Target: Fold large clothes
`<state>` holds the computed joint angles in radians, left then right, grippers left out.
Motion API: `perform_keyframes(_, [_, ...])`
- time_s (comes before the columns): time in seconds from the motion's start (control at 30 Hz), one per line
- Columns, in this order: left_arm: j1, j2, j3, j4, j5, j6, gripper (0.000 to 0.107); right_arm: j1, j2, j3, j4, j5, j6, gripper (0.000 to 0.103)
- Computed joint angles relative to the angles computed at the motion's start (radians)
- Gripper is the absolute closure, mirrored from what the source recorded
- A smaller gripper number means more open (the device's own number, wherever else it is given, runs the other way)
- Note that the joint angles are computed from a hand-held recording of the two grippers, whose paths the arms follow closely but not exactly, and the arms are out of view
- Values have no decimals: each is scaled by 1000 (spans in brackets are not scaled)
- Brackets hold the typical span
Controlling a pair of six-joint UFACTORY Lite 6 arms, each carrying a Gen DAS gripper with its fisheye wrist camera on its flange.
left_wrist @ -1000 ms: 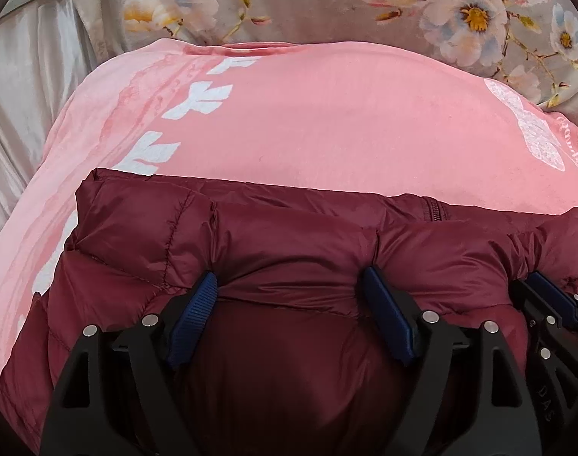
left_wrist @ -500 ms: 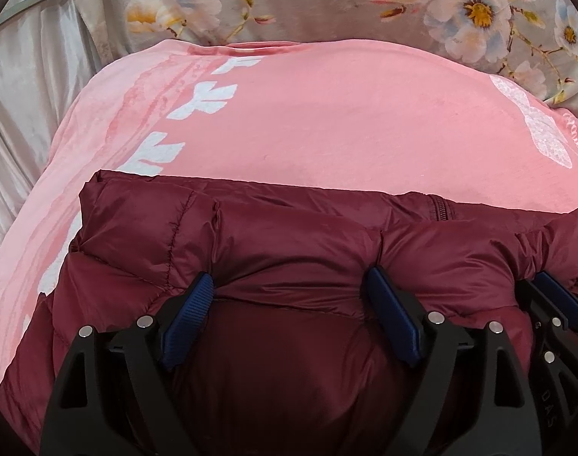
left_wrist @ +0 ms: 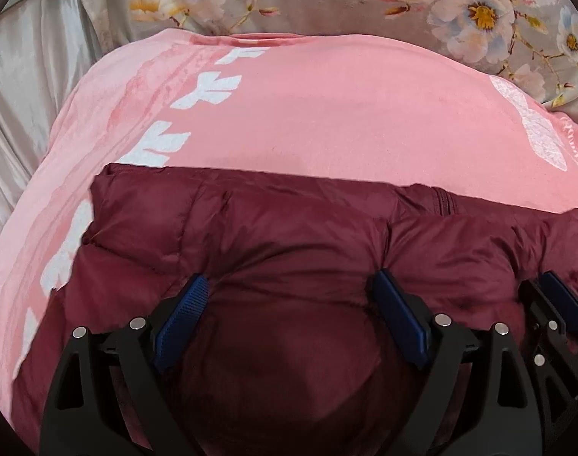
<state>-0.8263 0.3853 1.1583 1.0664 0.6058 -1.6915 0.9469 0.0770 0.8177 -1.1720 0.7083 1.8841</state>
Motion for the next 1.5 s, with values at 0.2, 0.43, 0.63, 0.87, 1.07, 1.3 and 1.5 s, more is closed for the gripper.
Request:
perform_keyframes(0.2, [32,-305,-273,26,-17,-108,21,174,-72,-26,-34,24,159,79])
perform_keyframes(0.43, [67,-361,-432,161,-53,-252,19,233,34,-27,-106,34,338,78])
perform_keyframes(0.63, [-3,-314,-456,268,21,-410,15,239,56,-14,-87,41,327,75])
perform_keyframes(0.87, [18,-309,-457,281,-5,-416,13,236,79,11,-54,48,286,75])
perform_keyframes(1.07, [7,-288,-441,268,17,-410,13,238,87,21,-42,55,276,74])
perform_keyframes(1.3, [1,-270,-423,242,35,-385,12,246,113,51,-8,91,244,70])
perform_keyframes(1.5, [12,-374,-511,283,-19,-417,12,382,22,-13,52,161,349,68])
